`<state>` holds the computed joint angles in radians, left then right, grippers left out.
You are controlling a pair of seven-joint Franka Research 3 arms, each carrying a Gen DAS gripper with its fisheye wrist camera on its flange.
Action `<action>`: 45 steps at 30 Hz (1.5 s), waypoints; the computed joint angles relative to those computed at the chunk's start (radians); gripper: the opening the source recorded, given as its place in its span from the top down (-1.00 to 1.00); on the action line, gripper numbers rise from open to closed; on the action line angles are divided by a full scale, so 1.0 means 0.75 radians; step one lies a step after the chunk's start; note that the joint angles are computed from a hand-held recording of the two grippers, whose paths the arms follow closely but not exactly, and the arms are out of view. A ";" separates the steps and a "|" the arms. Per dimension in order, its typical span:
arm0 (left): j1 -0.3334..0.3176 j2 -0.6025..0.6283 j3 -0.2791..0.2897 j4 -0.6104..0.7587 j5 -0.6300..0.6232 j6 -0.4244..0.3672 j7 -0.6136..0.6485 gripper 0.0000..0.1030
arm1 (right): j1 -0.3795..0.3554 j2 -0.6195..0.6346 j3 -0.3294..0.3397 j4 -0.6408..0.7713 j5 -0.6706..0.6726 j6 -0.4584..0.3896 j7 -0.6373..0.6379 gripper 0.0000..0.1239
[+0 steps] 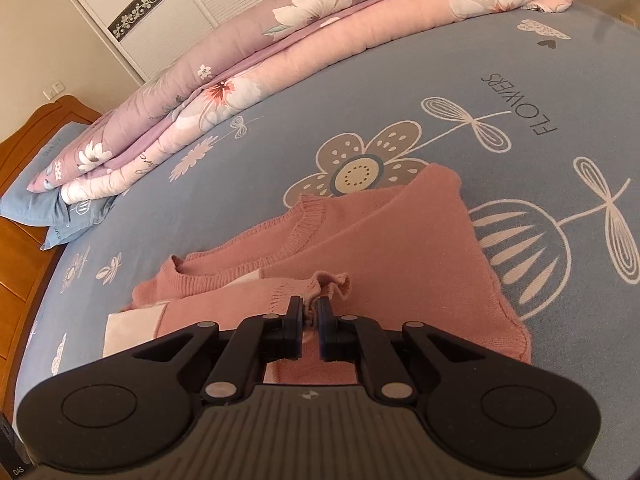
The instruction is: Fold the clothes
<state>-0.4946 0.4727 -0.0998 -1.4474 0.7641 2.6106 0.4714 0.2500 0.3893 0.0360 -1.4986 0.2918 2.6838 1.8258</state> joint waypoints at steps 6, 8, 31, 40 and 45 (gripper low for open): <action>-0.051 -0.043 0.027 -0.061 0.130 -0.087 -0.161 -0.29 | 0.021 -0.038 -0.060 -0.103 -0.143 -0.055 0.120 0.92; -0.043 -0.080 0.029 -0.113 0.169 -0.055 -0.236 -0.29 | -0.050 -0.060 0.017 -0.158 0.012 0.002 0.015 0.85; 0.000 -0.065 -0.034 -0.111 0.096 0.053 -0.042 -0.33 | 0.049 0.165 -0.057 0.210 -0.122 -0.143 -0.027 0.80; -0.046 -0.135 0.123 -0.182 0.456 0.269 -0.612 -0.41 | 0.124 0.127 -0.078 0.227 -0.363 -0.117 0.009 0.60; 0.113 -0.024 0.000 -0.099 0.219 0.388 -0.545 -0.48 | 0.154 0.305 0.035 0.574 -0.298 -0.318 -0.241 0.61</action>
<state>-0.4098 0.4544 -0.0999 -1.5219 0.9281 2.9018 0.0624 0.3657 0.6180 0.0625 -1.0680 0.0687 2.4454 1.6451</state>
